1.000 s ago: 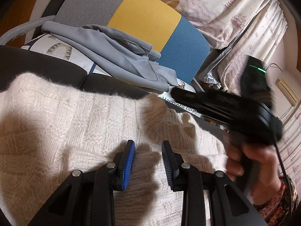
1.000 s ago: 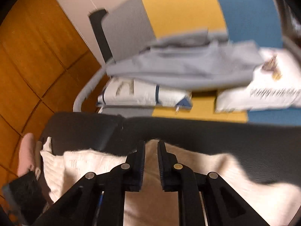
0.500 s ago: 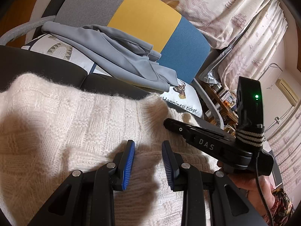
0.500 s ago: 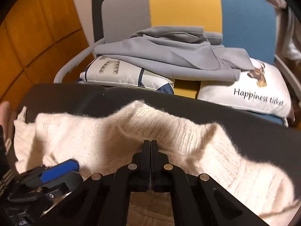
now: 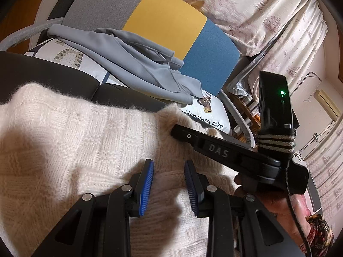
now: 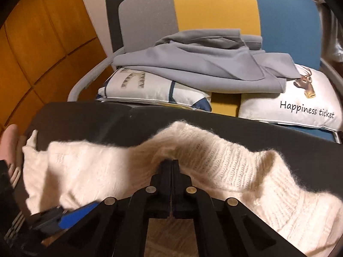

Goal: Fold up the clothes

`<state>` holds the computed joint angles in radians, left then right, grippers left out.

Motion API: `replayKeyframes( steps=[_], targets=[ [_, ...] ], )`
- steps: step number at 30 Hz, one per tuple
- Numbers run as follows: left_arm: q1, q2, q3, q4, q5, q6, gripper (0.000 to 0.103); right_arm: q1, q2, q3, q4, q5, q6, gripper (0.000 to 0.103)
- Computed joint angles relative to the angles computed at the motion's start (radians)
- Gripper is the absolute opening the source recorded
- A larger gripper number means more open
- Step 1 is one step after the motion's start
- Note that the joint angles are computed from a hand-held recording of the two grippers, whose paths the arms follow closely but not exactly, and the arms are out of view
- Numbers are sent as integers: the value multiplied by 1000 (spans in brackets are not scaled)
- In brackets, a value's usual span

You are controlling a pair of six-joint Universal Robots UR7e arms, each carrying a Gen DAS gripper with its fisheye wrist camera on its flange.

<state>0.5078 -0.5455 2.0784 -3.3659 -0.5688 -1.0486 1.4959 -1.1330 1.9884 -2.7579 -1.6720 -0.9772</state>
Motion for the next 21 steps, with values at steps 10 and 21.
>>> replayKeyframes(
  steps=[10,21],
  targets=[
    [2,-3,6,-7,-3,4,30,-52,-136,67,-112,-17,-57,46],
    [4,-6,8,-6,-4,6,30,-81,-59,-2,-173,-68,-35,27]
  ],
)
